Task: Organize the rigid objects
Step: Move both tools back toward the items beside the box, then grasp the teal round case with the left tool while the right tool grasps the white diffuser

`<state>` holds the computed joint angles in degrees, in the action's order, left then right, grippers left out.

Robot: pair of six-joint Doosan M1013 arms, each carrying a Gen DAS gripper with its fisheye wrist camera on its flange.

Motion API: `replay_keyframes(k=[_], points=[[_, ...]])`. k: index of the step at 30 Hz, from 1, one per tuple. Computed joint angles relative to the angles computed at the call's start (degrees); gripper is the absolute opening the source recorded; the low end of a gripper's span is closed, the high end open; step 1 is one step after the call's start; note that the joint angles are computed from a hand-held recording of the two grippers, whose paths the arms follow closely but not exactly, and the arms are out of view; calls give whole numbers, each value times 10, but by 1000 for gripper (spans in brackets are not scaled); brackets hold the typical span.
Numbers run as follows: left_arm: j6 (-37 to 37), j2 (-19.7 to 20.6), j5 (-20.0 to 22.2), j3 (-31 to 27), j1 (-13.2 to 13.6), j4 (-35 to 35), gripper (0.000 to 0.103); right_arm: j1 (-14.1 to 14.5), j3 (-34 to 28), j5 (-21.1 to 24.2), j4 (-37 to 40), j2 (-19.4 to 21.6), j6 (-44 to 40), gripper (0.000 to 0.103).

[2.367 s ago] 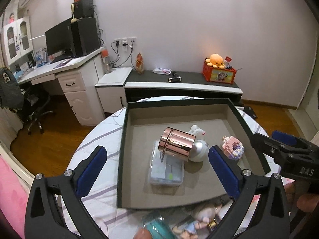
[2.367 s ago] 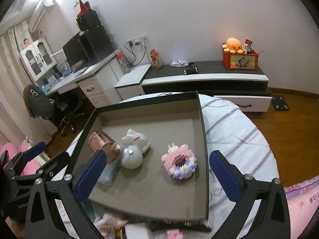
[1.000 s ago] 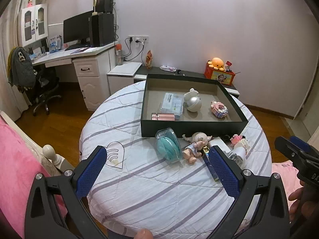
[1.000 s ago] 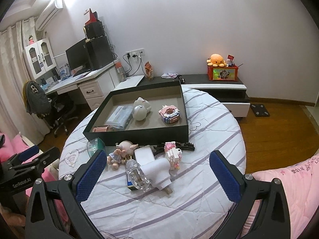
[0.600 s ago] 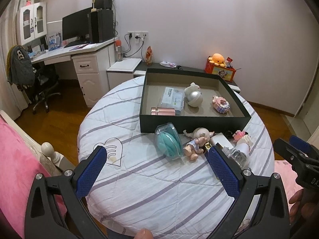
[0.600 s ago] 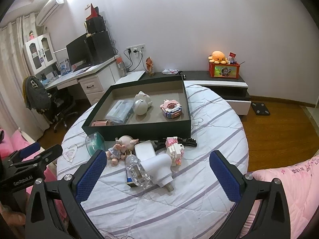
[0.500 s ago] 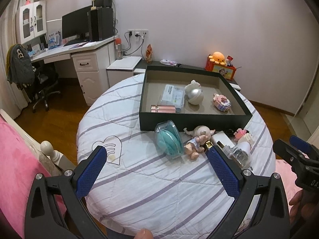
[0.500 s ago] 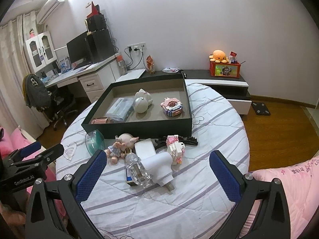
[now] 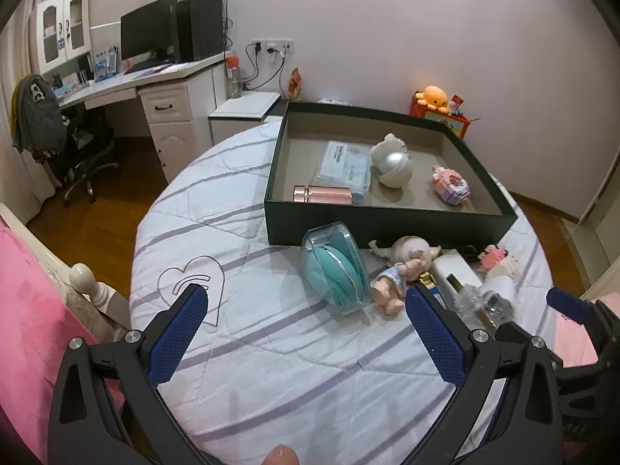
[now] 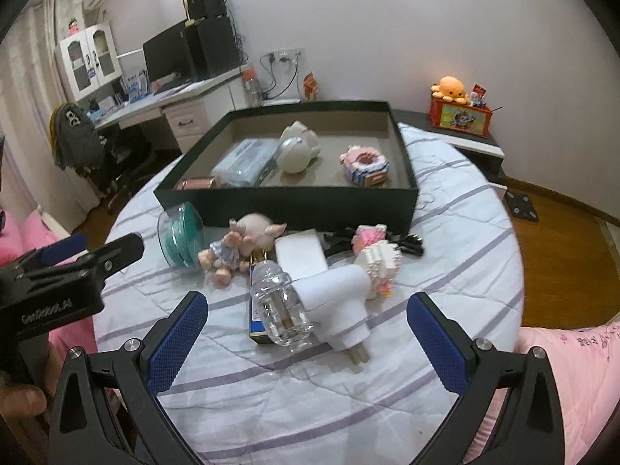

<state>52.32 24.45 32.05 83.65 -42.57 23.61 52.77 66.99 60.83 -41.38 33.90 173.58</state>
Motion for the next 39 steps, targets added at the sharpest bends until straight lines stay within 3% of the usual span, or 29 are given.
replay_keyframes(k=[10,15,18,21,23,26,39], points=[[27,44,23,-46,4,-34,103,-19,25,-40,40,-1,32,98],[19,59,26,-55,9,-43,103,-27,38,-78,47,-2,40,82],[20,63,22,-55,18,-71,102,-28,39,-84,47,-2,39,82],[52,69,21,-58,24,-119,89,-29,43,-93,46,-3,42,82],[45,71,27,-61,21,-103,60,-29,44,-95,42,-4,45,80],[76,70,20,-61,21,-134,37,-28,48,-101,40,-7,48,79],[84,48,19,-42,19,-125,37,-22,64,-119,17,-22,79,78]])
